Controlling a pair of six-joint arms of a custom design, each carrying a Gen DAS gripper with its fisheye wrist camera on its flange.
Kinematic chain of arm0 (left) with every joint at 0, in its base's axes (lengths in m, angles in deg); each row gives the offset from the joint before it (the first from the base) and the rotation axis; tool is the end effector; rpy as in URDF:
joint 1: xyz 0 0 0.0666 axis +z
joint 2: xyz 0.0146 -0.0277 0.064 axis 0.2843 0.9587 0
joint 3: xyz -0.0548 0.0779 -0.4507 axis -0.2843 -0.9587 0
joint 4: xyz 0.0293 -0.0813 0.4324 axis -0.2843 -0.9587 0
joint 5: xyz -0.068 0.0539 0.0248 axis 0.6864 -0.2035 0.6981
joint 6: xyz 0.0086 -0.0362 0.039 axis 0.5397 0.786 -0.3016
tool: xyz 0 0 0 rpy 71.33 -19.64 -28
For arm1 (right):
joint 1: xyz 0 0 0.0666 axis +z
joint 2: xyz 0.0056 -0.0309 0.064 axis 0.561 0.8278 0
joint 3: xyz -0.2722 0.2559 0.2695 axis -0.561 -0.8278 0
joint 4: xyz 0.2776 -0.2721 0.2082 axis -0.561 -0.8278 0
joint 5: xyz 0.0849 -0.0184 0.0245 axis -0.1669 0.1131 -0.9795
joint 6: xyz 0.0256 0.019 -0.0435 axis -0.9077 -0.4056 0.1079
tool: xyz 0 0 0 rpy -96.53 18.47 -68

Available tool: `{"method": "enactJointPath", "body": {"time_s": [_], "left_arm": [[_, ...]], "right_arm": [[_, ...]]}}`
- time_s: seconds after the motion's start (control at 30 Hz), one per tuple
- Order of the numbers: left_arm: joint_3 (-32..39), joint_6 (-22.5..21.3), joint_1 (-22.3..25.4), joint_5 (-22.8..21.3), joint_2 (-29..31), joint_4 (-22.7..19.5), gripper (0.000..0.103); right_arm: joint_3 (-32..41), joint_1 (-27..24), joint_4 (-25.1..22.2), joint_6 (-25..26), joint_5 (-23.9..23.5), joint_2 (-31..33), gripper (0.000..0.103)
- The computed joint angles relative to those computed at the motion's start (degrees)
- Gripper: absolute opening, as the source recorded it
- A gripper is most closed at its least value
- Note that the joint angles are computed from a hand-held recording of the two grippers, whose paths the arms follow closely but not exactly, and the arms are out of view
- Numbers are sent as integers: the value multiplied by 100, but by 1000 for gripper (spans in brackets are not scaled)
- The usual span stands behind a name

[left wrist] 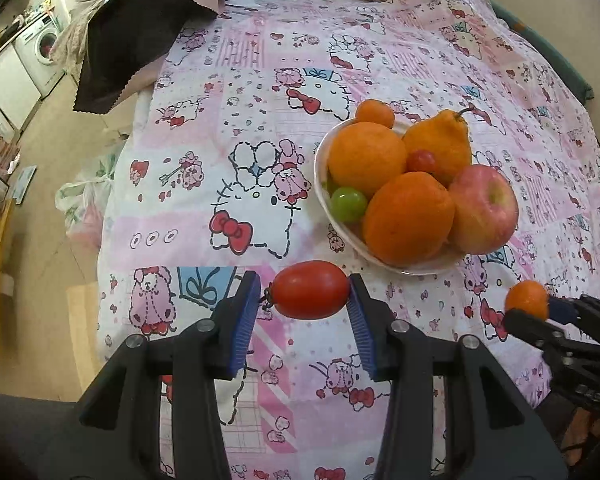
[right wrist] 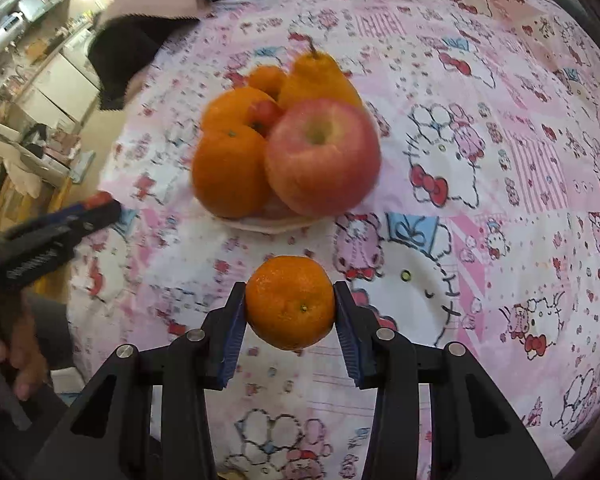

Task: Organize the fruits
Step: 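Set the tomato on the plate with the left tool while the right tool sets the tangerine there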

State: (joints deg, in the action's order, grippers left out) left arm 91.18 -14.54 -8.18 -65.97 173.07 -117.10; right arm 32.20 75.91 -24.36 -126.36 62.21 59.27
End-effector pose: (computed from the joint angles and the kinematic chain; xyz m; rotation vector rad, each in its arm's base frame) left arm 0.4757 -0.2188 0.4982 0.2979 2.6962 -0.1714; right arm 0.4122 0.3639 0.4990 0.1041 2.7211 0.3698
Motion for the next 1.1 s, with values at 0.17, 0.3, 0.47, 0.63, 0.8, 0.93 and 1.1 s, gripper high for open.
{"method": "enactJointPath", "body": {"time_s": [0.17, 0.3, 0.47, 0.63, 0.8, 0.93, 1.1], "left_arm": [[-1, -6, -10, -98, -59, 117, 40], [150, 52, -13, -100, -29, 129, 40], [382, -54, -85, -98, 15, 167, 40], [703, -264, -185, -47, 153, 180, 40], [1036, -478, -272, -22, 337, 207, 40], [1217, -634, -291, -34, 475, 295, 40], [1274, -667, -280, 42, 625, 267, 40]], "right_arm": [[35, 53, 598, 77, 382, -146, 44], [-17, -17, 983, -57, 575, -261, 44], [-98, -132, 1311, -137, 816, -430, 44], [-159, -311, 1494, -190, 825, -553, 44], [-234, -550, 1732, -346, 713, -646, 44], [-235, -723, 1778, -476, 550, -618, 44], [-103, -878, 1691, -350, 354, -469, 44]]}}
